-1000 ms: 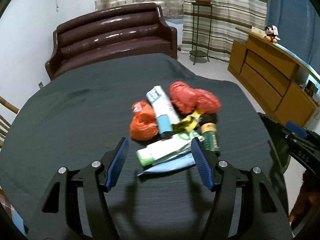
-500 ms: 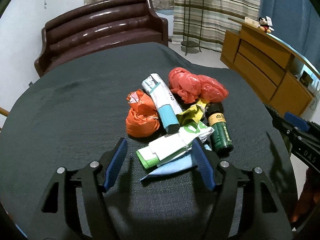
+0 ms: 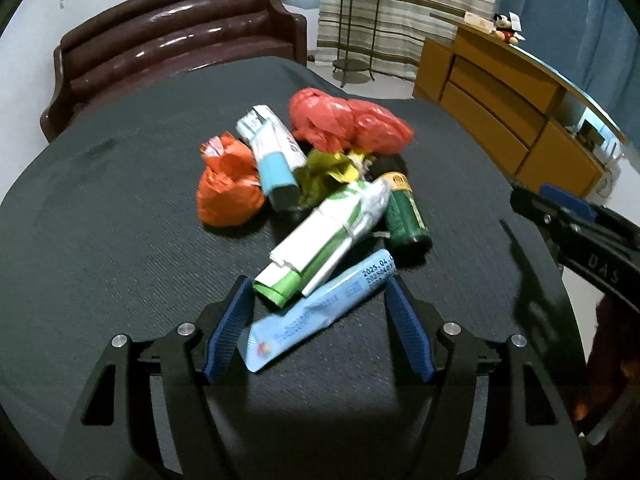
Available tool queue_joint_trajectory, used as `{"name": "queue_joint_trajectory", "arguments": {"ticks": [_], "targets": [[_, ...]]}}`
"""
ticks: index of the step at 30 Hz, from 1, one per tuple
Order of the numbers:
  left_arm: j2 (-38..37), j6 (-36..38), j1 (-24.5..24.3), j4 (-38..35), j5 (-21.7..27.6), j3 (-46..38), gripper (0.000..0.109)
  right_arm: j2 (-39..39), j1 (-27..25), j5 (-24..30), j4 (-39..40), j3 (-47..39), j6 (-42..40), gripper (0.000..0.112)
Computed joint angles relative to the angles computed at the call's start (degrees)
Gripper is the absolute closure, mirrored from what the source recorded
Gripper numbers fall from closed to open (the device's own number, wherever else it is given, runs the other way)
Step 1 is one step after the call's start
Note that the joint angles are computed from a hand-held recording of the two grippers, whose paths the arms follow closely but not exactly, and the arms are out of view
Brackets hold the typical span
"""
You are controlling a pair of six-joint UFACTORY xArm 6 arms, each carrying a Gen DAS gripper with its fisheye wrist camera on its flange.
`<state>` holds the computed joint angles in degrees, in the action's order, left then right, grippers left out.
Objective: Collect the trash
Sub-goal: 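Lower the left gripper onto the blue-white toothpaste tube and close it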
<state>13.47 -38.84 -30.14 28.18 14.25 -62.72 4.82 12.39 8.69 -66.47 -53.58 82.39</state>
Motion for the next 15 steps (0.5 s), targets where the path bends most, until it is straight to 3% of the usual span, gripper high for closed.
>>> {"name": "queue_joint_trajectory", "arguments": {"ticks": [15], "targets": [[-2.9,-6.7,-0.1,6.2,0.4,3.5,0.043,0.2,-0.3,-0.9,-0.2,0.2,0.3,0.062]]}}
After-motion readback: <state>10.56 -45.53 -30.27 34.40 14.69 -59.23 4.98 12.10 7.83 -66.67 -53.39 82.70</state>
